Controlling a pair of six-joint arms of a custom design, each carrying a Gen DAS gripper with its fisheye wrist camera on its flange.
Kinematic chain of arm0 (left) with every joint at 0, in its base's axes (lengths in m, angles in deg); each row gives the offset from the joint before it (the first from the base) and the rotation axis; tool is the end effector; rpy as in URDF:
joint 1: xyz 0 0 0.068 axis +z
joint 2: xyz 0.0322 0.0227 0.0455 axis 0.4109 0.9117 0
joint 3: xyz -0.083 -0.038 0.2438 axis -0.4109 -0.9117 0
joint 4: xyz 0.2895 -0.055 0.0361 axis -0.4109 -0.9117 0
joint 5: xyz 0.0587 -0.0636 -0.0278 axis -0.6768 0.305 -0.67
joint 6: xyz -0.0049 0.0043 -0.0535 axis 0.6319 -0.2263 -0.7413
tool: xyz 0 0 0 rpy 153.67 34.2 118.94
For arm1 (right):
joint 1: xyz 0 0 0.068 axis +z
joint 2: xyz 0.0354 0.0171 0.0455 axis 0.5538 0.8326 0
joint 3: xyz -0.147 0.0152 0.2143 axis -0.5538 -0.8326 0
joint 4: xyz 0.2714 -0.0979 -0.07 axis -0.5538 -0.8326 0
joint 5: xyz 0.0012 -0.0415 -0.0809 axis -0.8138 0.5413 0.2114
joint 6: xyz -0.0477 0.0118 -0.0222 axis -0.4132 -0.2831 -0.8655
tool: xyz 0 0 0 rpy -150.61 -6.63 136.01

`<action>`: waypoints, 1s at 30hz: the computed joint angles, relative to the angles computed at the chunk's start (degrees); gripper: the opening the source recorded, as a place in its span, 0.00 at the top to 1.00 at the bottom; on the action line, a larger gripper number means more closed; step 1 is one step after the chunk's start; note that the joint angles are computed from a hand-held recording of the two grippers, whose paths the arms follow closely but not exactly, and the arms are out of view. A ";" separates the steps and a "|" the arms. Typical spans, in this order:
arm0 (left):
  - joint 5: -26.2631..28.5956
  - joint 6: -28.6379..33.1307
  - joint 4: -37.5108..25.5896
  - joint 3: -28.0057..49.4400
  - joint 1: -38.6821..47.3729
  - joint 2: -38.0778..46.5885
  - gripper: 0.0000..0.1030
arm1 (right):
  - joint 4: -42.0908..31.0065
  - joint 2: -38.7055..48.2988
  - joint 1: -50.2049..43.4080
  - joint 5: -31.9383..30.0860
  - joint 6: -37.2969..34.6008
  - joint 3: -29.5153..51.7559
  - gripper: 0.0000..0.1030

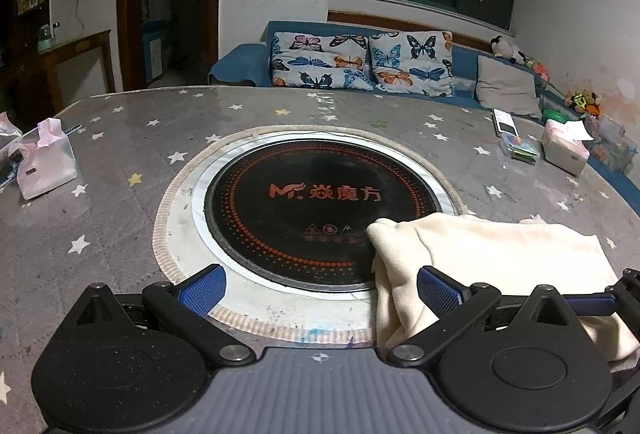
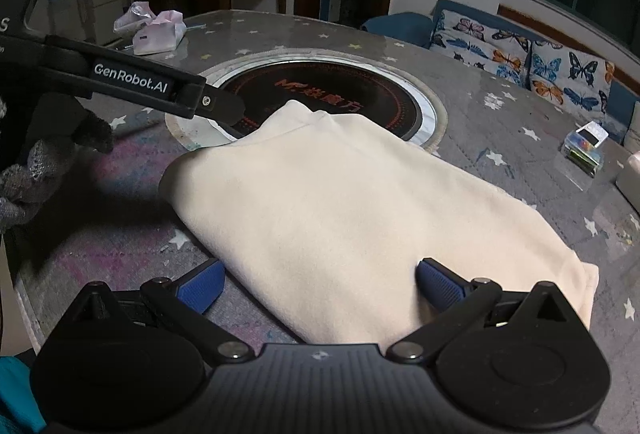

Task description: Fold clothes

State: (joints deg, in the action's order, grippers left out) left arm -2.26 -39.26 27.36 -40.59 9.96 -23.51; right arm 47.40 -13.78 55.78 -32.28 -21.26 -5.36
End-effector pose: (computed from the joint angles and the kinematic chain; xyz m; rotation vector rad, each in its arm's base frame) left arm 0.2323 -0.0557 0.1966 0.0422 2.2271 -0.1246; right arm 0.1887 0.0798 0.1830 -0.6899 2.2843 0.1993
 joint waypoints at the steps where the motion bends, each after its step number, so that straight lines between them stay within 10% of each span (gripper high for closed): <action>1: 0.02 0.04 -0.13 0.13 0.05 0.10 0.00 | -0.24 0.22 0.31 0.39 0.29 0.36 0.00; 30: 5.40 -3.62 -2.59 2.02 7.69 0.93 0.01 | 3.56 7.29 19.39 9.75 -7.71 5.67 0.48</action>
State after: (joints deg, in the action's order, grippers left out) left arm 3.14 -42.89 24.77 -38.58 17.65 -22.58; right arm 50.96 -6.49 75.17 -22.52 -28.97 0.31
